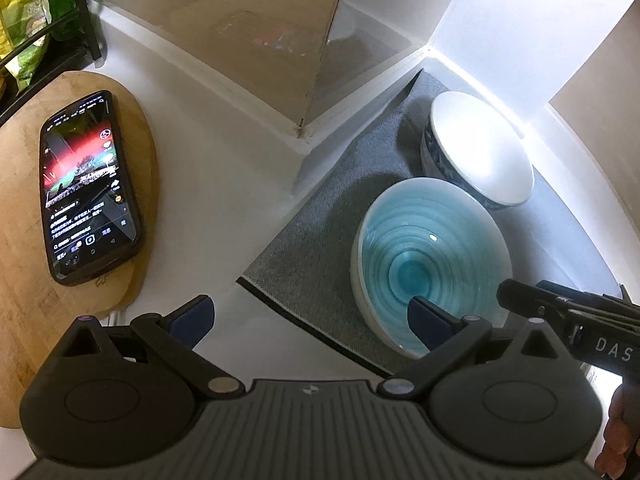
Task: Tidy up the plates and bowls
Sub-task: 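Move both tools to the teal-glazed bowl on the grey mat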
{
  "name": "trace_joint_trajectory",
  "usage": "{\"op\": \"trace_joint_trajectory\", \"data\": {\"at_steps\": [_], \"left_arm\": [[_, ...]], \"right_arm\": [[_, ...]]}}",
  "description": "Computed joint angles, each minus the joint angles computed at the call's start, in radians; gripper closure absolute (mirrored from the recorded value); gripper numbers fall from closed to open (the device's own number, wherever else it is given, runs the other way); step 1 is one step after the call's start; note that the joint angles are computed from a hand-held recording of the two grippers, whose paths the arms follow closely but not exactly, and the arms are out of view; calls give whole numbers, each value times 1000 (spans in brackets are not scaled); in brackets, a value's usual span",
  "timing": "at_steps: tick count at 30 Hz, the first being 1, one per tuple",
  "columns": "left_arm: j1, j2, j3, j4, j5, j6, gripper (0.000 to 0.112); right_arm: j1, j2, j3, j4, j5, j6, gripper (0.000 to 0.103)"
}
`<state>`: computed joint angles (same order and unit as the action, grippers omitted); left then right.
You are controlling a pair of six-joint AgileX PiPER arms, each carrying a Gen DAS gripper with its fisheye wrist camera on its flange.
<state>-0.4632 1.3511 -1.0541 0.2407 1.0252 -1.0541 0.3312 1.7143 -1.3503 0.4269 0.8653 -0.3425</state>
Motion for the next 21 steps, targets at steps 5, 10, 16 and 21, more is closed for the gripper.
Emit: {"op": "trace_joint_trajectory", "data": {"at_steps": [5, 10, 16, 21], "left_arm": [[11, 25, -8, -3, -11, 12, 9], [20, 49, -15, -9, -21, 20, 9], [50, 79, -25, -25, -38, 55, 9], [74, 115, -37, -48, -55, 92, 9]], "right_arm": [[4, 35, -23, -1, -2, -4, 38], [7, 60, -37, 4, -5, -12, 38], [15, 95, -64, 9, -7, -7, 38], [26, 129, -93, 6, -5, -3, 38]]}}
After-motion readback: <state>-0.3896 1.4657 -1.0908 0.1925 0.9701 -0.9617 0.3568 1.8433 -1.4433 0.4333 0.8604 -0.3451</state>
